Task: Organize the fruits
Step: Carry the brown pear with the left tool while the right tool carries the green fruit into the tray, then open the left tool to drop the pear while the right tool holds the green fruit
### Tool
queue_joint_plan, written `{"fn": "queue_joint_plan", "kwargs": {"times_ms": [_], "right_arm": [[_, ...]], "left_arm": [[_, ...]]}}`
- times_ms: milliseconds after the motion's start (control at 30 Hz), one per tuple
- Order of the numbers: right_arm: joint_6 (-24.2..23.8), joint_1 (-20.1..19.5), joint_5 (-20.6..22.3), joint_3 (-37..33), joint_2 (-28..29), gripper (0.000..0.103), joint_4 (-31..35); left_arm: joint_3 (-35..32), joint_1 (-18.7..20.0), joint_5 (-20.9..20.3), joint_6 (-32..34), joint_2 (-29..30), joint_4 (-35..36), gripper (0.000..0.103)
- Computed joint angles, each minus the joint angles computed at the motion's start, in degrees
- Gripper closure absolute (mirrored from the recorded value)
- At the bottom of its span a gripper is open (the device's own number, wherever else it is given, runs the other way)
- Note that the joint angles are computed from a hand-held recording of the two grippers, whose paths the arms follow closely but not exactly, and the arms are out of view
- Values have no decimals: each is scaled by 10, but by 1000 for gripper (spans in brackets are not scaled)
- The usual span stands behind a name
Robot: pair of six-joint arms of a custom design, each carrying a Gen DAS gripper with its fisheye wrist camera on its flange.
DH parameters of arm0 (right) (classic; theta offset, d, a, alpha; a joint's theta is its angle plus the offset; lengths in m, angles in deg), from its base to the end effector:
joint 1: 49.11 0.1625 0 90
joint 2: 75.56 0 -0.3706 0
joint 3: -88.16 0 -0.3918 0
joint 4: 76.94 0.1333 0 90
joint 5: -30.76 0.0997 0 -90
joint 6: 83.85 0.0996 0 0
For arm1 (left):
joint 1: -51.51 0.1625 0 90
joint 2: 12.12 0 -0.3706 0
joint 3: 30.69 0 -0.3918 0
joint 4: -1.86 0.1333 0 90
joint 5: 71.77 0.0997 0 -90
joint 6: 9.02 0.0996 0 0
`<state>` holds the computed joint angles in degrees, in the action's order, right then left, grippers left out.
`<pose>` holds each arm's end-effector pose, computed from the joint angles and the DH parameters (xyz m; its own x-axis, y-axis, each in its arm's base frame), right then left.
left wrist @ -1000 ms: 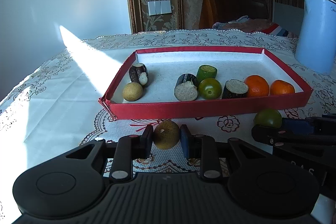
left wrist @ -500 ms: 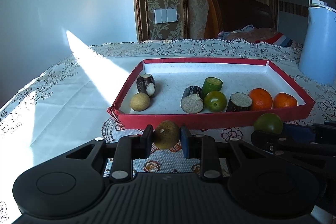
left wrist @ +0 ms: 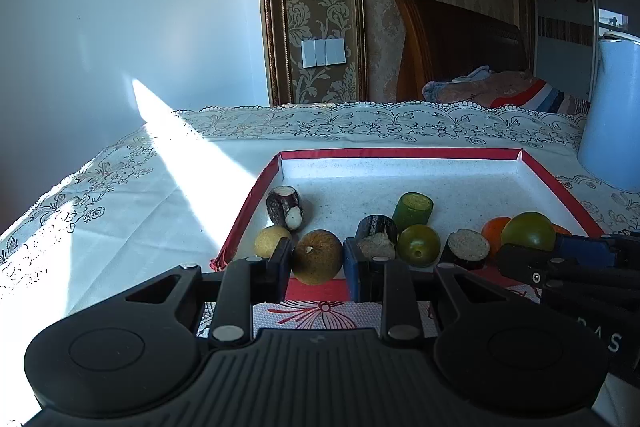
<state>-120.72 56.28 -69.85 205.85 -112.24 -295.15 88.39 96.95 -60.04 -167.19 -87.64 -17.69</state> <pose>0.2430 -0.4496 0.0035 -0.6786 -0.4975 0.5403 -0.7344 0.4457 -0.5119 -0.0843 -0.4146 0.1520 -0.6109 -0.3513 -0.7095 0.5523 0.4531 -0.6998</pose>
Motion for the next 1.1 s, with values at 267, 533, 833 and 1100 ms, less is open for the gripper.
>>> {"fn": "queue_joint_plan", "kwargs": {"times_ms": [267,533,833,1100], "right_arm": [[-8,2,1,-43,13,73,24],[-9,3,-9,-97,30,73,62],[-8,6,-22,-138,49,73,97],[-4,5,-28,-147,54,73,121]], "left_arm": [[-27,30,21,62,1,-41,76],[-65,64,41,83,14,-45,76],[-114,91,49,42,44,10,76],[-133,103,55,39,56,22,76]]}}
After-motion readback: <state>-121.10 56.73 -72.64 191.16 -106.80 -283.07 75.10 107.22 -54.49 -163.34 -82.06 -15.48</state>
